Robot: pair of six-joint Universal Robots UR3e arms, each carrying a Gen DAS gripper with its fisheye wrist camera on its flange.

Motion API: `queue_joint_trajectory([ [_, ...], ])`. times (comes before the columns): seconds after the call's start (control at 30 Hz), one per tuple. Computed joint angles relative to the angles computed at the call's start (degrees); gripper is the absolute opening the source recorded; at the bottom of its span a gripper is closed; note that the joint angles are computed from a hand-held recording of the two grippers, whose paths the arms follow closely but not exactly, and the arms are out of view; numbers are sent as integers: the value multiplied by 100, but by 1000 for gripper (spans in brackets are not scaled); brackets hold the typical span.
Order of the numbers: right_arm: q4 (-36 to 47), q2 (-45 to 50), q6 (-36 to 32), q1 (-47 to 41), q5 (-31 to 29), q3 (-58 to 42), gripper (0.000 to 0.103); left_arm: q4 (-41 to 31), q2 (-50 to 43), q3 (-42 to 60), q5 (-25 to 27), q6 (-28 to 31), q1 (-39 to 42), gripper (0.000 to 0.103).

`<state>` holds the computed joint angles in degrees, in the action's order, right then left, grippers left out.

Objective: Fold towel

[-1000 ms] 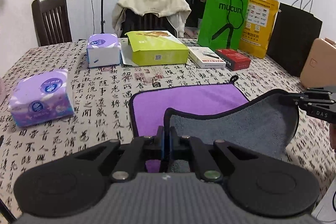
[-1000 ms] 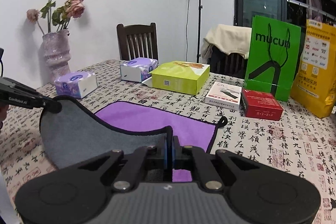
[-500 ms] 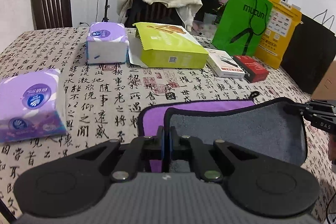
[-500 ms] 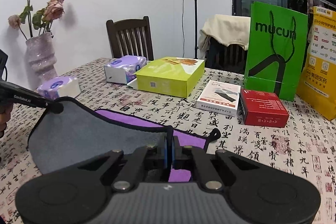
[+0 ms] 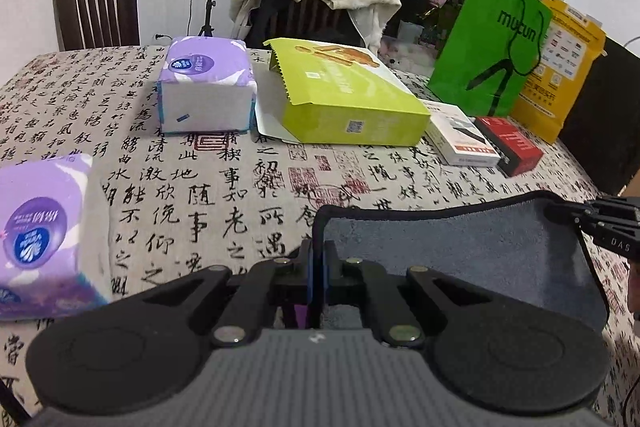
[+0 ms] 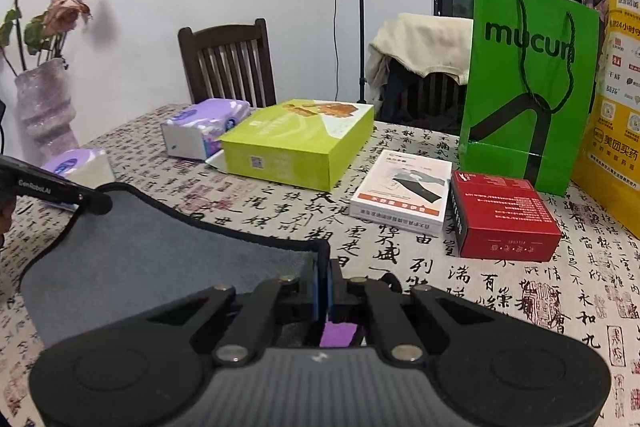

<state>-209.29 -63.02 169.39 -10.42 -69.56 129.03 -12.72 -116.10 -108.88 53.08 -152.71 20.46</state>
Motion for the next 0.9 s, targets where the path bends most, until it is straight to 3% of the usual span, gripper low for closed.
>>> queue_joint_trajectory([
  [0.37, 544, 824, 93, 184, -348, -1038, 5, -77, -1079, 1060, 421, -378, -327, 8],
  [0.53, 612, 1042, 67, 201, -505, -1197, 15, 116, -1099, 1026, 499, -349, -314, 27],
  [0.67, 638, 1035, 34, 224, -627, -1259, 20, 169, -1041, 972, 553, -320, -292, 28],
  [0.9, 682, 772, -46, 251, -773, -1096, 21, 191, -715, 653, 501, -174, -239, 31],
])
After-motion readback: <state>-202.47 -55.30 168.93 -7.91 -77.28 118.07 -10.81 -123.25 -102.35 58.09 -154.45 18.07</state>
